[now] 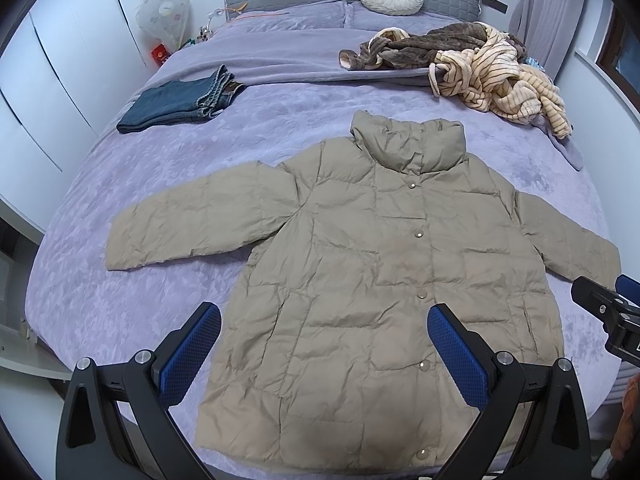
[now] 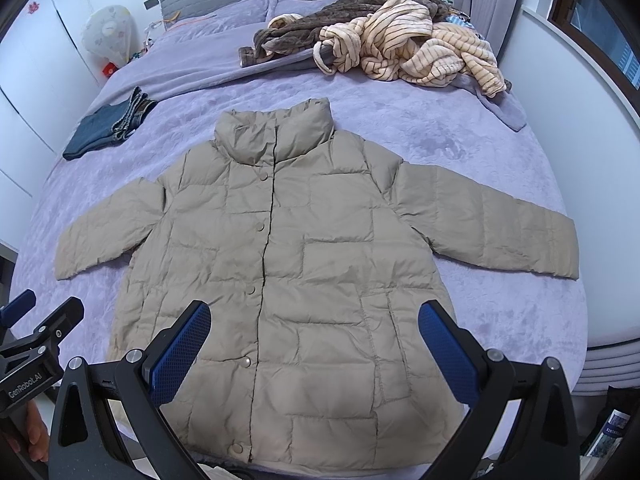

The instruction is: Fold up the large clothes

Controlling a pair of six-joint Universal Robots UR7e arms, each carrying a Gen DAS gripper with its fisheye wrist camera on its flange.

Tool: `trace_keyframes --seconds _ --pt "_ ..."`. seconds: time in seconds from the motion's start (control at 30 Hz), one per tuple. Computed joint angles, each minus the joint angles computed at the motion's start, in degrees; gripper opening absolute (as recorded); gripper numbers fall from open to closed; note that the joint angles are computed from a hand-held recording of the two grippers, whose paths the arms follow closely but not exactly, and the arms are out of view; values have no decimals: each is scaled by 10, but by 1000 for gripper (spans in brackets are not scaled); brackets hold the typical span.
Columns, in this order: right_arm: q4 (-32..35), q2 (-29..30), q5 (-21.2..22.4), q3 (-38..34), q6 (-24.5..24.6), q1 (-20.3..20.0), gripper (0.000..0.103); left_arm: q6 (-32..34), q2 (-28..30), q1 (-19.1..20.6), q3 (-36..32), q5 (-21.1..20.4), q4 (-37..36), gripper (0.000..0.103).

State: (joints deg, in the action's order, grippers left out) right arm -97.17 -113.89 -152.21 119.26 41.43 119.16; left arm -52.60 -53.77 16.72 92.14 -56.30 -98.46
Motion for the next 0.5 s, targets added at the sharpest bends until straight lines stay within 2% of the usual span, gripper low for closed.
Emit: trace_keyframes --seconds 0.5 --pt "5 6 -1 -1 9 3 103 -7 -3 1 3 0 1 103"
